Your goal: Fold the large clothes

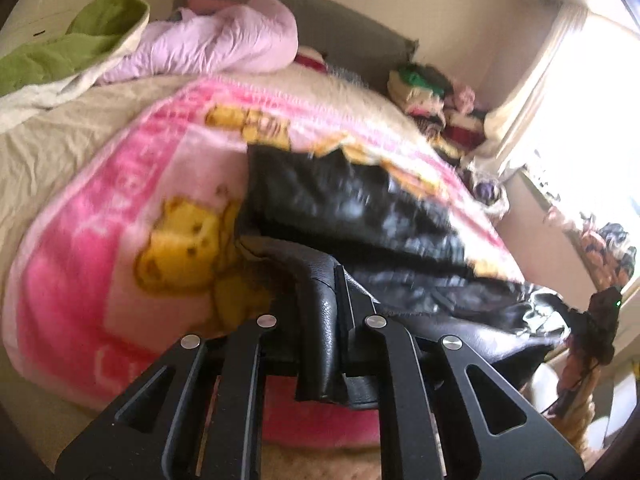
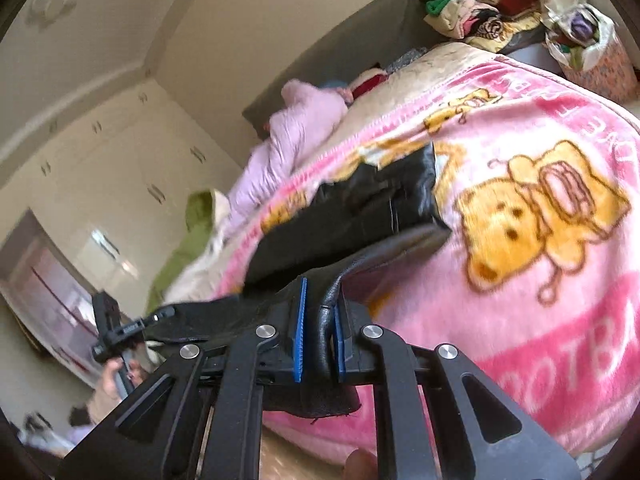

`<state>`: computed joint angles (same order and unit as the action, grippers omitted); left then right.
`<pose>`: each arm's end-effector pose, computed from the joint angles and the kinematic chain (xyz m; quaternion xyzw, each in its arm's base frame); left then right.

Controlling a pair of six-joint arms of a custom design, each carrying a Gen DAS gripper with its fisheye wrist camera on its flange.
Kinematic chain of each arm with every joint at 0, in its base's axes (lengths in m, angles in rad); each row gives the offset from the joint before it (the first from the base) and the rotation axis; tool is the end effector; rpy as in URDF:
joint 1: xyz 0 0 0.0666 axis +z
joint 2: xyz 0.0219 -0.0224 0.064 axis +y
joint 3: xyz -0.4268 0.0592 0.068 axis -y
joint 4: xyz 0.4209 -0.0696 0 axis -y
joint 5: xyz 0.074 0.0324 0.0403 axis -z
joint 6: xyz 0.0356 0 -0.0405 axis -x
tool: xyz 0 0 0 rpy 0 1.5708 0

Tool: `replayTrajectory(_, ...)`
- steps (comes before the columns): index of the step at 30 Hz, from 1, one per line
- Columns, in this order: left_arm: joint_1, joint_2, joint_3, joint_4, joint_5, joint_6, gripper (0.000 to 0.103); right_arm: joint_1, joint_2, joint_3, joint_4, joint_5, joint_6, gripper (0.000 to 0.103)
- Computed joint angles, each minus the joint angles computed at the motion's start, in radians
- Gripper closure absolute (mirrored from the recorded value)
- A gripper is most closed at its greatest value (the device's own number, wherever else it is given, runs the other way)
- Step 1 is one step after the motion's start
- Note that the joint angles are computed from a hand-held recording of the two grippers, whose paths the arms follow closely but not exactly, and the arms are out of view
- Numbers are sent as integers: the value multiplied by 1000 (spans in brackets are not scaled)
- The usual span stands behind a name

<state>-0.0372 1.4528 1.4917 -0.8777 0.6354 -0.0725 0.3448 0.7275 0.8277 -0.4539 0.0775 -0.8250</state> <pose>0.5271 -0.0412 0.5023 0.1603 0.8796 -0.2856 0.3451 0.2550 0.0882 0.4692 0.2165 0.7911 0.2889 0.4938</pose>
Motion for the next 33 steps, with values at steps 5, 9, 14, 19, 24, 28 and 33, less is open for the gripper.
replayTrajectory(5, -36, 38, 76, 33, -45, 56, 97, -64, 56, 61, 25, -31, 10, 93)
replayTrajectory(9, -51, 77, 133, 41, -62, 85, 96, -120, 102, 95, 41, -75, -8, 93)
replayTrajectory(14, -67, 114, 188, 39, -96, 106, 96, -175, 158, 143, 44, -128, 1, 93)
replayTrajectory(19, -85, 169, 265, 12, -128, 111, 95, -208, 214, 183, 41, -155, 9, 92)
replayTrajectory(24, -104, 243, 354, -26, -157, 135, 94, -244, 285, 233, 17, -181, 38, 92)
replayTrajectory(28, -116, 293, 411, -59, -176, 144, 92, -275, 346, 272, -17, -201, 36, 91)
replayTrajectory(33, -131, 345, 477, -91, -212, 159, 92, -297, 405, 312, -56, -189, 55, 91)
